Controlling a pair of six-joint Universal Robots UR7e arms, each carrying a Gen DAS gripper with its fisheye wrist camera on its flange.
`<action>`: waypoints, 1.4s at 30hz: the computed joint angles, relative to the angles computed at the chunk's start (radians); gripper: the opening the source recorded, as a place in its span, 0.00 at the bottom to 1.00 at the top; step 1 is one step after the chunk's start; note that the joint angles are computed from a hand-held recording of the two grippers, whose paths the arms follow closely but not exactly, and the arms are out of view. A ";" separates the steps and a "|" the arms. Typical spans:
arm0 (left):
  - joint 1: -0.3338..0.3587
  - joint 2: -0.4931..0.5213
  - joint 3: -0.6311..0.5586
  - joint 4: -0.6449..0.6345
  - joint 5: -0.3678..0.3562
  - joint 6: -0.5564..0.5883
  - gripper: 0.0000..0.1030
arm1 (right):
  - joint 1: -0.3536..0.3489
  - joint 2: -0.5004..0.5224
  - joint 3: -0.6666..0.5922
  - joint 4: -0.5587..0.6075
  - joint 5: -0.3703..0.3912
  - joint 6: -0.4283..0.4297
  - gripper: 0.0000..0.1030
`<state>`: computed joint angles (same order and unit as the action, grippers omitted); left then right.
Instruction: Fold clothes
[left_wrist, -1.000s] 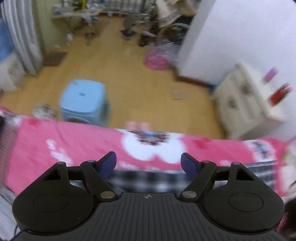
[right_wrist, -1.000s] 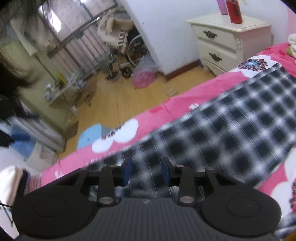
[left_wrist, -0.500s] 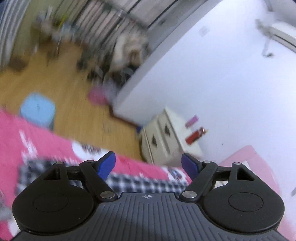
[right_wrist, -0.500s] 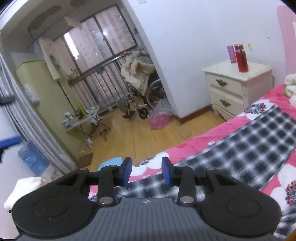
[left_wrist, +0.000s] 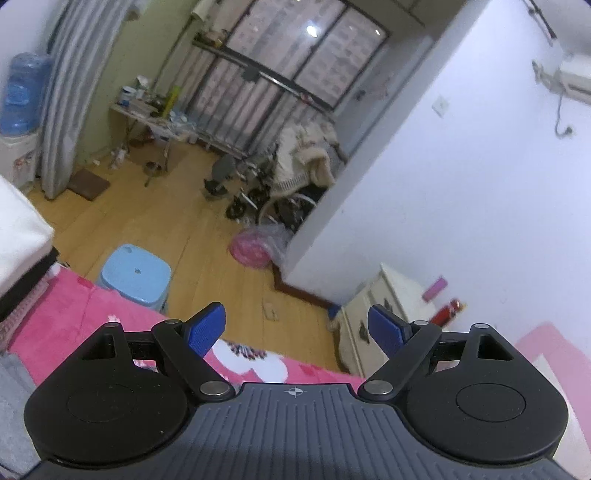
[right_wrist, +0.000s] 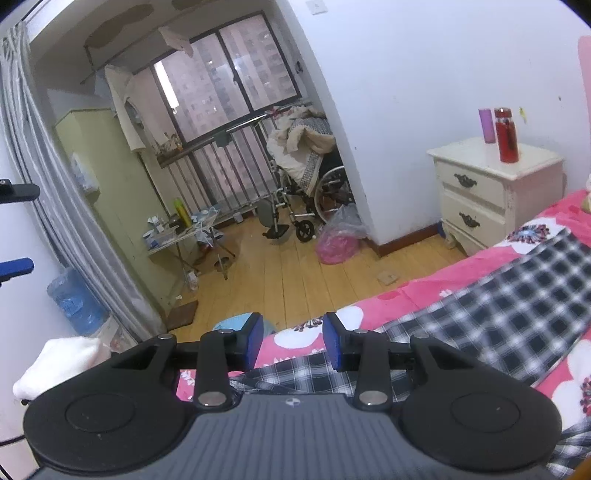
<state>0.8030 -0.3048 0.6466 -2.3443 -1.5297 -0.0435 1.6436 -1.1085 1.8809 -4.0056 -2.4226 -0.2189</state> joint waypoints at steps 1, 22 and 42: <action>-0.001 0.004 -0.008 0.019 -0.006 0.006 0.83 | -0.007 -0.005 0.006 0.005 0.007 0.015 0.37; 0.024 0.249 -0.377 -0.106 0.233 0.321 0.87 | -0.048 -0.061 0.107 -0.135 -0.030 -0.196 0.38; 0.209 0.407 -0.332 0.019 0.360 0.634 0.56 | -0.359 0.138 -0.275 0.710 0.444 -0.445 0.29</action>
<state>1.0122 0.1025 0.3147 -2.3251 -1.1694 0.5900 1.2845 -0.9701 1.6057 -3.2959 -1.9791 -0.6634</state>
